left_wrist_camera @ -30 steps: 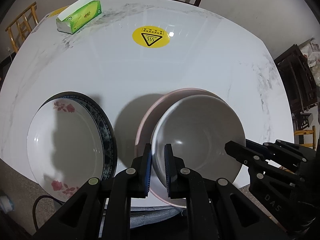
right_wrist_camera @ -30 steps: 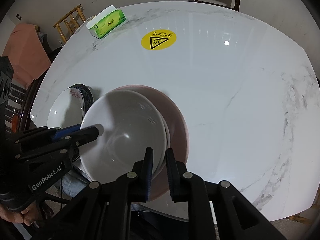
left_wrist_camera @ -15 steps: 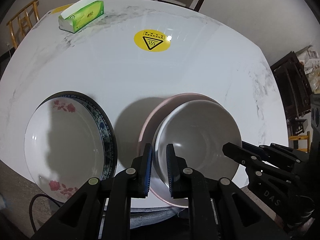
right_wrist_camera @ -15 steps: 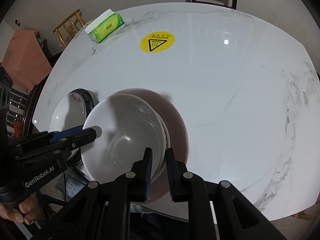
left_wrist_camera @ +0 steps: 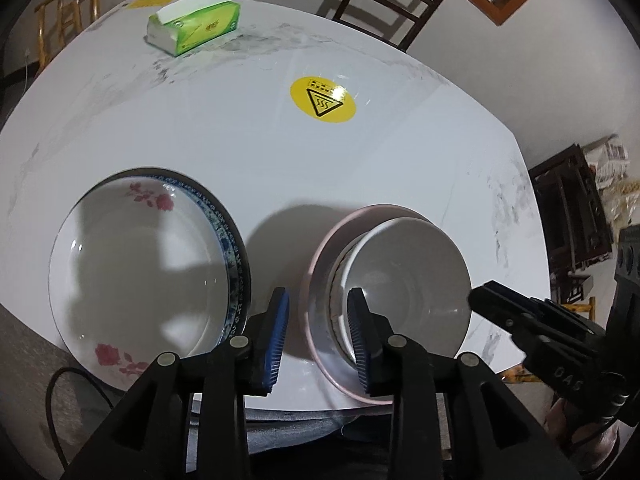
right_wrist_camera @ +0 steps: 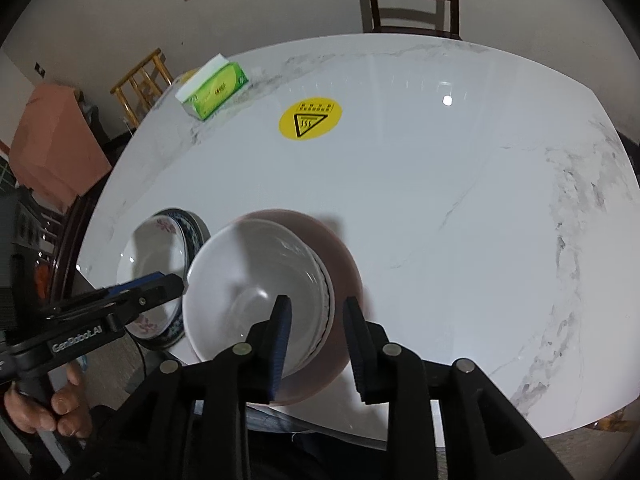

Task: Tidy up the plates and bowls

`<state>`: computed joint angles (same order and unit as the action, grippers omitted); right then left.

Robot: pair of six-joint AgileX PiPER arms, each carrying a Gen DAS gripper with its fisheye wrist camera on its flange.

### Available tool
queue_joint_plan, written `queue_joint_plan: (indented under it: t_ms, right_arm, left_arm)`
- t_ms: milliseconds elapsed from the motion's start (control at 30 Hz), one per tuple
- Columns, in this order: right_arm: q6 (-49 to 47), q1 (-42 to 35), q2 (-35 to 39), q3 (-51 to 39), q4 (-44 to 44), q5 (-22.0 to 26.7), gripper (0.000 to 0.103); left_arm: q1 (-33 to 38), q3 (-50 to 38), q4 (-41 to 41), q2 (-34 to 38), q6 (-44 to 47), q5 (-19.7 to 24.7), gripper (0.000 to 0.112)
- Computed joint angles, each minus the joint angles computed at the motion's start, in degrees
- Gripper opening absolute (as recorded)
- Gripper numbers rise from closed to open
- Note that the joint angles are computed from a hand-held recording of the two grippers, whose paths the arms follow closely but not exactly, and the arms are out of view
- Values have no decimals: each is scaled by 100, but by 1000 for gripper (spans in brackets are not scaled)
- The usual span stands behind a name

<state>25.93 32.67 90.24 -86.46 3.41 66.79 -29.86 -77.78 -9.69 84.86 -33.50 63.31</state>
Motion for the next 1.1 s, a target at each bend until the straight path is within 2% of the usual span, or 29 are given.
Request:
queue_joint_plan:
  t_ms: [433,733,1100]
  right_arm:
    - [160,-284,-432,778,140,-262,29]
    - [154,-292,-278,1085,315,-457,29]
    - [261,-148,89,975,67,-488,29]
  left_arm:
    - [255,532,-367,-295,-15,-224,27]
    - [222,708,-452,-154,-19,-321,27]
    - [-32,589,-134,-34,-208,-410,26]
